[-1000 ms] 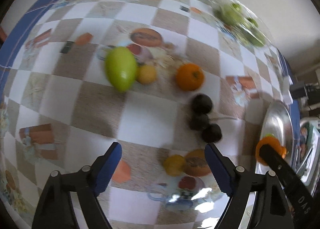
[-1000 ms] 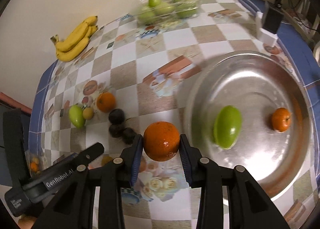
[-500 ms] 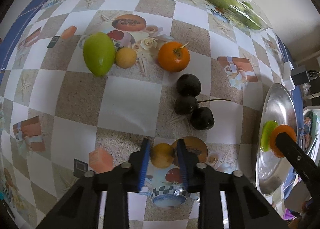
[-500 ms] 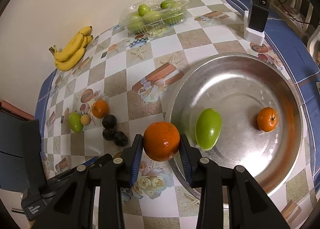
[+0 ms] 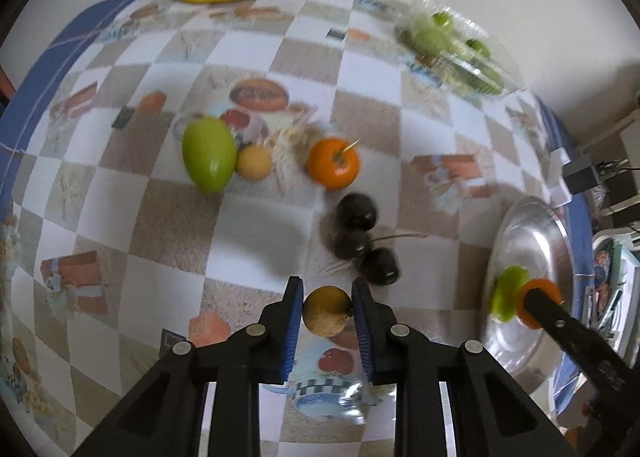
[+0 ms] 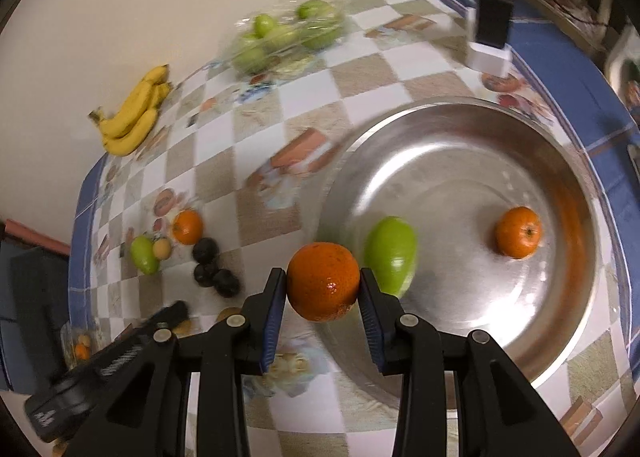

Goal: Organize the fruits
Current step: 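Carry both fruits over the steel bowl and open both grippers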

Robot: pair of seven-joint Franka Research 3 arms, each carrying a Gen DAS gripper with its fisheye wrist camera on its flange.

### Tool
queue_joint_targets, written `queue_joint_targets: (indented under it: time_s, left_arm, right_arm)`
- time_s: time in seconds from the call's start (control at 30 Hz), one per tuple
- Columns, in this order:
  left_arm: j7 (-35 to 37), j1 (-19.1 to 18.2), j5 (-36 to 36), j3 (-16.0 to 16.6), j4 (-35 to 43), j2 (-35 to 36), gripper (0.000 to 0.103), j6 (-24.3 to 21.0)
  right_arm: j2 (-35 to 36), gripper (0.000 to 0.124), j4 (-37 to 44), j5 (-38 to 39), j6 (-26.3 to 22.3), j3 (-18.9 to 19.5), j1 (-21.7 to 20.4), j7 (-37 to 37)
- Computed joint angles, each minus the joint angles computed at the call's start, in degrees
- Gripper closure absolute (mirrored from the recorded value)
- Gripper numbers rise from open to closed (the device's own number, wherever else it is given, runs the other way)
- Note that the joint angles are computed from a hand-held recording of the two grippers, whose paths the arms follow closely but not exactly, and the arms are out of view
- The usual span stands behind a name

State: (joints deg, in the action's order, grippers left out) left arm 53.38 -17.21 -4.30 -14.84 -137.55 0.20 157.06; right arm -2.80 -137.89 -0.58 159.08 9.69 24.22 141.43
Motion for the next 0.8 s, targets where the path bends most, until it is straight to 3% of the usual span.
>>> queue_joint_targets:
  time_s: [0.3, 0.5, 0.8]
  left_arm:
    - [0.80, -2.29, 2.53, -1.70, 4.73, 1.77, 0.076, 1.61]
    - [4.15, -4.95, 3.40, -4.27, 10.19, 5.73, 0.076, 0.56]
    - [2.13, -8.48, 10.15, -5.21, 16.94, 12.57, 0.076, -4.06]
  right_arm:
    - [-5.76, 0.086, -5.59, -5.46, -2.95, -0.28, -4.60, 7.52]
    - [-8.79, 0.086, -8.17, -4.93, -4.44, 0.20, -6.83, 7.50]
    - [-10.28, 0.086, -10.18, -1.36, -5.17, 0.33, -7.52, 4.39]
